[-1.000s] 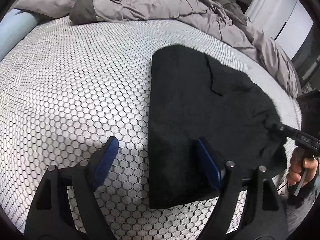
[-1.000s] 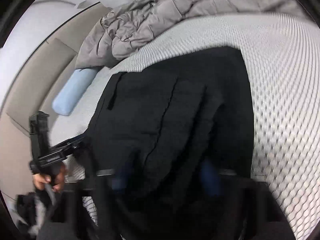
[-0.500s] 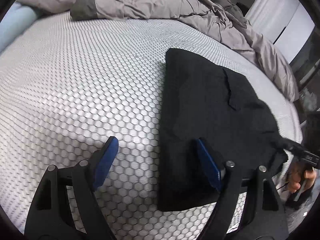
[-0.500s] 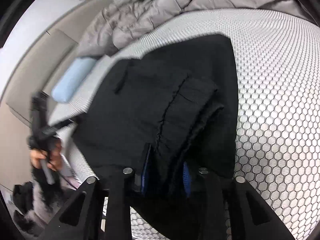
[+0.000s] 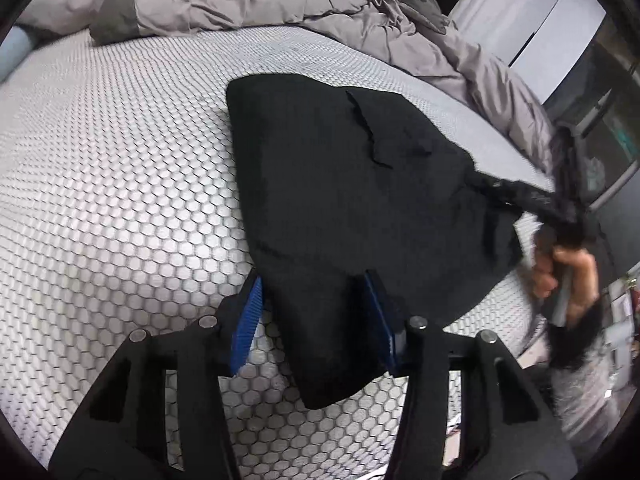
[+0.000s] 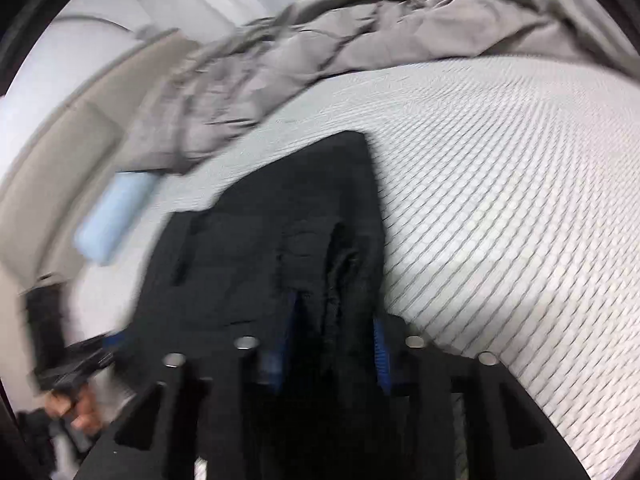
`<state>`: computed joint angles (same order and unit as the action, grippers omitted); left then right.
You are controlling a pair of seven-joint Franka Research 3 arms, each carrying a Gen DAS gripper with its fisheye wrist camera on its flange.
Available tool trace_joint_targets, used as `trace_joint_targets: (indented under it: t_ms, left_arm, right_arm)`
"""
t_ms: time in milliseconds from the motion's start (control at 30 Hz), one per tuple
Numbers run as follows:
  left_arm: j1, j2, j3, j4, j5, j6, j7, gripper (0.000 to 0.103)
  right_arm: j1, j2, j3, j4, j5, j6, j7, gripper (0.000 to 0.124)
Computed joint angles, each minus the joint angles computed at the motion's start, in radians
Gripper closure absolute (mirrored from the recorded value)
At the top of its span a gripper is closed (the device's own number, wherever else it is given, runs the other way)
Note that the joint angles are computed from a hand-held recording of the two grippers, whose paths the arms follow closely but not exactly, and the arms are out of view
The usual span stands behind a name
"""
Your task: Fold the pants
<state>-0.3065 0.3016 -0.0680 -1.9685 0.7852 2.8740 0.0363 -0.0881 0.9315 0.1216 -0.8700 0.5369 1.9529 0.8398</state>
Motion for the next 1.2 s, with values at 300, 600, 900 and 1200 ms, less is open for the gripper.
trace_joint_targets:
  t_ms: [300, 600, 900, 1200]
  left_arm:
    - [-0.036, -0.058, -0.023, 0.027, 0.269, -0.168, -0.191, 0.045]
    - [-0.029, 0.055, -0.054, 0.139, 0.112, -0.237, 0.020, 0.042]
    - [-0.043, 0.040, -0.017, 0.111, 0.090, -0.191, -0.001, 0.037]
    - [-0.091, 0.016, -0.009, 0.124, 0.195, -0.294, -0.035, 0.036]
  right_arm:
    - [-0.112, -0.217, 0.025, -0.255, 0.139, -0.043, -0.173, 0.073]
    - [-0.076, -0.032, 0.003, 0.002, 0.129, -0.302, -0.050, 0.073]
    - [-0.087, -0.226, 0.013, -0.277, 0.152, -0.148, -0.267, 0.113]
    - [-0.020, -0.349, -0.065, -0.488, 0.068, 0.104, -0.337, 0.097]
